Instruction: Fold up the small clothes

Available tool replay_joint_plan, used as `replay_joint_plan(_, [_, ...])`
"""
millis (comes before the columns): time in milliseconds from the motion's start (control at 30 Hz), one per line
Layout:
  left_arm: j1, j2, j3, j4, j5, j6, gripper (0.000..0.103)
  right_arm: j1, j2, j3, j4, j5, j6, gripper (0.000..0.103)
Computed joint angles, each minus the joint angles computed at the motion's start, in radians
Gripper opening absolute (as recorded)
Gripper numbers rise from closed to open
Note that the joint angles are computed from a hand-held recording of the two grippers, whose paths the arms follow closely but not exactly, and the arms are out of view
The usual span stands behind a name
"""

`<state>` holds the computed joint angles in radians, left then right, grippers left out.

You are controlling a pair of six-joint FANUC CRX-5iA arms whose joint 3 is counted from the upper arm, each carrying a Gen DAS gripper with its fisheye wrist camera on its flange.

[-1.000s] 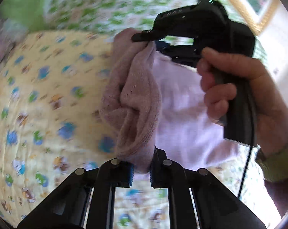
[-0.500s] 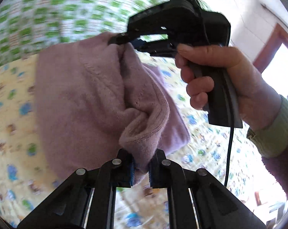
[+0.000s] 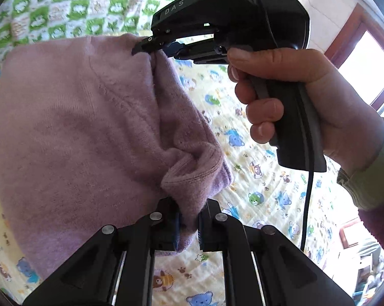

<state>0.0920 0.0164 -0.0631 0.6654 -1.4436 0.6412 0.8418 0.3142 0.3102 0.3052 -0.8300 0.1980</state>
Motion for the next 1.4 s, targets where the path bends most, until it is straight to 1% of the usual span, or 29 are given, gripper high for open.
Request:
replay_joint_plan(67, [-0.01,0.02,0.014,-0.025,-0.006,0.028,0.01,-0.003,-0.008,-0.024,-0.003,0.01,-0.039,0.019])
replay_joint_plan(133, [-0.006,0.036,0.022,-0.024,-0.022,0.044,0.011,0.006,-0.018,-0.05,0.045,0.0,-0.099,0.033])
replay_joint_plan(167, [0.001,0.041,0.023,-0.01,-0.034,0.044,0.015,0.011,-0.028,-0.068,0.068,0.0,-0.133,0.035])
replay_joint_plan(233, [0.015,0.046,0.022,0.016,-0.062,0.043,0.029,0.019,-0.045,-0.097,0.099,0.001,-0.181,0.041])
replay_joint_plan(267, [0.025,0.052,0.029,0.028,-0.085,0.043,0.041,0.023,-0.058,-0.115,0.113,0.004,-0.206,0.041])
replay_joint_plan(300, [0.03,0.05,0.027,0.037,-0.097,0.042,0.046,0.029,-0.071,-0.133,0.133,0.005,-0.239,0.041])
replay_joint_plan(400, [0.063,0.035,0.03,0.048,-0.142,0.014,0.048,0.051,-0.112,-0.191,0.201,0.024,-0.329,0.041])
replay_joint_plan(433, [0.078,0.029,0.032,0.05,-0.154,0.005,0.051,0.058,-0.123,-0.208,0.223,0.032,-0.353,0.041])
replay_joint_plan(467, [0.095,0.019,0.029,0.048,-0.159,-0.004,0.056,0.069,-0.135,-0.226,0.251,0.04,-0.385,0.042])
replay_joint_plan(500, [0.114,0.013,0.028,0.052,-0.163,-0.011,0.058,0.076,-0.14,-0.234,0.263,0.048,-0.4,0.044])
replay_joint_plan(533, [0.137,0.011,0.033,0.054,-0.169,-0.013,0.058,0.082,-0.144,-0.24,0.274,0.056,-0.412,0.046])
replay_joint_plan(600, [0.179,0.011,0.043,0.056,-0.173,0.001,0.059,0.095,-0.148,-0.251,0.292,0.076,-0.428,0.046])
replay_joint_plan(633, [0.199,0.015,0.05,0.056,-0.167,0.015,0.06,0.098,-0.147,-0.253,0.295,0.089,-0.431,0.046])
replay_joint_plan(667, [0.221,0.022,0.059,0.056,-0.158,0.033,0.063,0.101,-0.144,-0.254,0.293,0.109,-0.43,0.046])
replay_joint_plan(700, [0.239,0.03,0.07,0.054,-0.151,0.048,0.067,0.102,-0.14,-0.251,0.285,0.114,-0.425,0.047])
replay_joint_plan(733, [0.252,0.038,0.078,0.049,-0.137,0.072,0.068,0.102,-0.133,-0.244,0.275,0.115,-0.418,0.048])
replay_joint_plan(867, [0.279,0.115,0.149,0.017,-0.126,0.194,0.068,0.088,-0.097,-0.222,0.227,0.159,-0.404,0.052])
replay_joint_plan(967, [0.274,0.156,0.181,0.003,-0.11,0.246,0.068,0.078,-0.063,-0.187,0.196,0.162,-0.367,0.052])
replay_joint_plan(1000, [0.271,0.169,0.194,-0.003,-0.111,0.257,0.068,0.077,-0.058,-0.181,0.193,0.162,-0.357,0.048])
replay_joint_plan(1033, [0.258,0.176,0.19,-0.008,-0.096,0.267,0.068,0.076,-0.053,-0.172,0.192,0.162,-0.339,0.022])
replay_joint_plan(1067, [0.247,0.185,0.195,-0.007,-0.087,0.275,0.069,0.077,-0.049,-0.16,0.192,0.149,-0.322,0.011])
replay_joint_plan(1133, [0.236,0.193,0.209,-0.007,-0.079,0.281,0.069,0.078,-0.065,-0.176,0.234,0.147,-0.338,0.01])
replay_joint_plan(1167, [0.23,0.198,0.22,-0.004,-0.076,0.281,0.07,0.078,-0.087,-0.204,0.286,0.155,-0.37,0.01])
replay_joint_plan(1200, [0.227,0.2,0.229,0.0,-0.077,0.278,0.07,0.078,-0.099,-0.215,0.31,0.152,-0.382,0.009])
replay_joint_plan(1267, [0.21,0.209,0.248,0.011,-0.074,0.277,0.07,0.078,-0.136,-0.244,0.361,0.124,-0.407,0.009])
replay_joint_plan(1333, [0.195,0.219,0.273,0.01,-0.078,0.279,0.07,0.077,-0.154,-0.252,0.365,0.072,-0.395,0.009])
replay_joint_plan(1400, [0.186,0.219,0.278,0.003,-0.078,0.275,0.072,0.066,-0.163,-0.271,0.355,0.05,-0.412,0.009])
